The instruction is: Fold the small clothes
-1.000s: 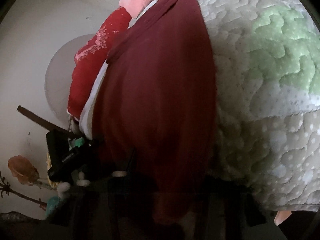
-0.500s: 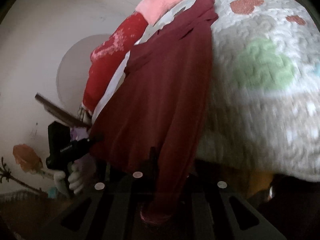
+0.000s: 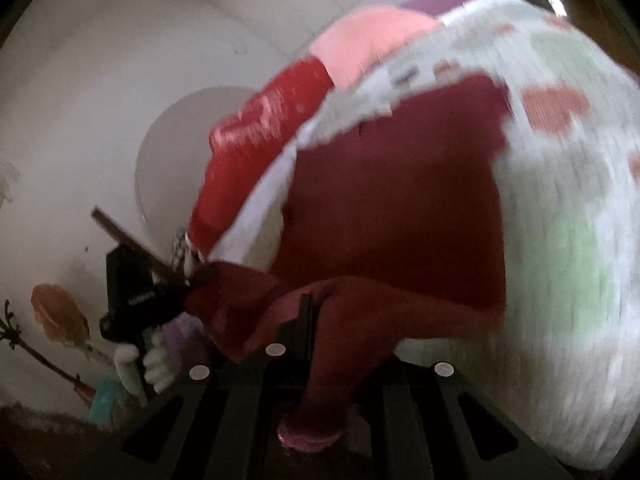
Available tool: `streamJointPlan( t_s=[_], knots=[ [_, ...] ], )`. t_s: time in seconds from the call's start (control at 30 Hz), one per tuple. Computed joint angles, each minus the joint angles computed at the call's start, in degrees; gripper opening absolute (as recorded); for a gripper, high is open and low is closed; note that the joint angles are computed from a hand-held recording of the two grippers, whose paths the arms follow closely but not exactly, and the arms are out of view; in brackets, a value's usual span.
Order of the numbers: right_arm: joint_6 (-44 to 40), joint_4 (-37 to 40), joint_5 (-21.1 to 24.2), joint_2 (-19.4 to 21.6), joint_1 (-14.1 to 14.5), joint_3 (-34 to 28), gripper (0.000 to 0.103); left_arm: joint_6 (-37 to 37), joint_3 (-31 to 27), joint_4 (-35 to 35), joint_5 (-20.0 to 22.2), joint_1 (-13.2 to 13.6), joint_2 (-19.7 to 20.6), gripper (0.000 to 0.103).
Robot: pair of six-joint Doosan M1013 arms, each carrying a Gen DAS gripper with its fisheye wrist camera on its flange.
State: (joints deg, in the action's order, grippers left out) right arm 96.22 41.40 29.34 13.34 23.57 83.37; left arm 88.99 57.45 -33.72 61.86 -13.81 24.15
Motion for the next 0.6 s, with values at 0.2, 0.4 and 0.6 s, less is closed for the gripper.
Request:
streamJointPlan(
  t_s=[0.2, 0.4, 0.6],
  knots=[
    [7.58, -7.00, 3.53, 7.60, -2.99, -11.89, 0.008, -11.45, -18.64, 5.40, 8.42, -0.24, 12.66, 0.010],
    [17.16, -11.12, 7.00, 14.58, -6.14, -20.46, 0.009, -19.09, -36.49, 3.42, 16.05, 0.37, 24.12, 0.011],
    [24.19, -10.32, 6.76, 18.62, -8.49, -23.72, 0.042, -26.01, -48.69, -7.64, 17.12, 2.29, 32.24, 0.022]
  ],
)
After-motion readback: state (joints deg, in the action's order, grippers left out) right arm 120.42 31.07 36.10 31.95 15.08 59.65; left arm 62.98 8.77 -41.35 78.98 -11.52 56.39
